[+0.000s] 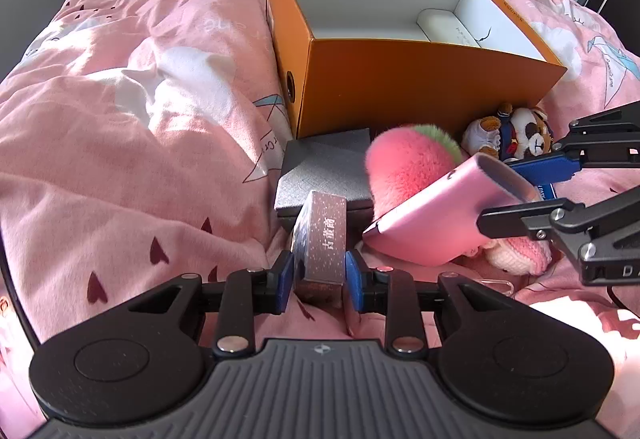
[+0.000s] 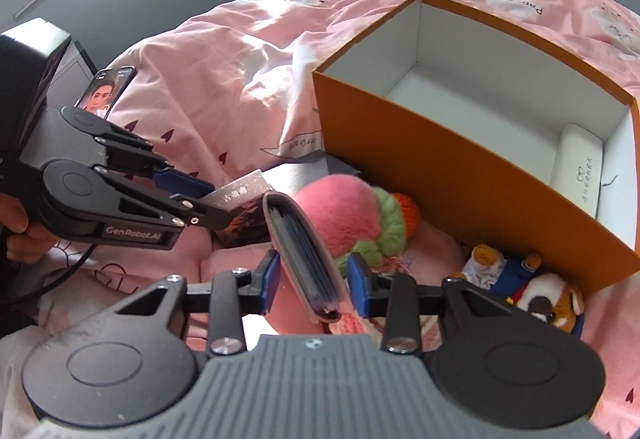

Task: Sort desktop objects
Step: 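Grasp the pink wallet with the right tool while the left tool holds the small box, then carry the small box with the left tool while the right tool carries the pink wallet over the orange box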

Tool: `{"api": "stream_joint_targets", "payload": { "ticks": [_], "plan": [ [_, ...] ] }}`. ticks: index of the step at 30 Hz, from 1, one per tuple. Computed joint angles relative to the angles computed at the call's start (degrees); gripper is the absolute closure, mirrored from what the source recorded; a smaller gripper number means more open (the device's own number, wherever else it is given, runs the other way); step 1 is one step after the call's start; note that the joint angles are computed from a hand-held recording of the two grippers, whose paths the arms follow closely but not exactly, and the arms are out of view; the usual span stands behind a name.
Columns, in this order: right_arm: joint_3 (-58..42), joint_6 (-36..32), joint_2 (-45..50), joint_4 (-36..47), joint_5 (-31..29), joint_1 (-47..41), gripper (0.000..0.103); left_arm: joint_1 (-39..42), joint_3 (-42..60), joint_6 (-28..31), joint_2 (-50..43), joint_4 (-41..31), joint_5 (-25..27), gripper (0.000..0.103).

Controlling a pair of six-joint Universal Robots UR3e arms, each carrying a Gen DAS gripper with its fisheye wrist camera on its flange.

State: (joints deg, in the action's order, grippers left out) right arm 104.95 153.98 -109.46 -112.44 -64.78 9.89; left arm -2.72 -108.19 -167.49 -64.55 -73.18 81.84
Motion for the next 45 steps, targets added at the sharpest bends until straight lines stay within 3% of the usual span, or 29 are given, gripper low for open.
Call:
{"api": "stream_joint_targets", "payload": {
  "ticks": [6, 14, 22, 26, 31, 35, 40, 45],
  "plan": [
    [-0.67, 0.29, 1.58, -0.68, 0.32, 0.96, 0.073, -1.71, -0.20, -0.20, -2.58, 2.87, 1.19, 0.071],
    [-2.57, -2.31, -0.88, 4.89, 3.68, -1.81, 0.084, -0.29, -0.56, 0.20, 0.26, 1.85, -0.07, 0.075],
    [-7.08, -6.41, -3.99, 15.66, 10.21, -9.66, 0.084, 7.20, 2.14, 4.00, 5.69, -4.80, -9.19, 0.076],
    [-8.62, -7.20, -4.94, 18.88, 11.99, -12.65, 0.084, 7.27, 3.86, 2.84, 6.05, -4.41, -10.08, 0.076],
    [-10.71, -8.28, -5.98, 22.43, 15.17, -16.51, 0.084, 10.87, 6.41, 4.14, 6.69, -7.74, -15.23, 0.076],
    [-12.32, -9.14, -6.82, 25.02, 17.92, -19.87, 0.085, 9.62, 8.20, 2.18, 6.16, -5.52, -15.03, 0.077],
    [-15.65, -9.33, -6.65, 26.46, 21.12, -23.43, 0.085, 10.38, 12.50, 1.89, 5.18, -3.28, -19.58, 0.077],
    [-19.11, -8.42, -5.56, 24.68, 23.12, -25.96, 0.085, 3.95, 19.01, -2.54, -2.34, 5.29, -16.09, 0.077]
  ]
}}
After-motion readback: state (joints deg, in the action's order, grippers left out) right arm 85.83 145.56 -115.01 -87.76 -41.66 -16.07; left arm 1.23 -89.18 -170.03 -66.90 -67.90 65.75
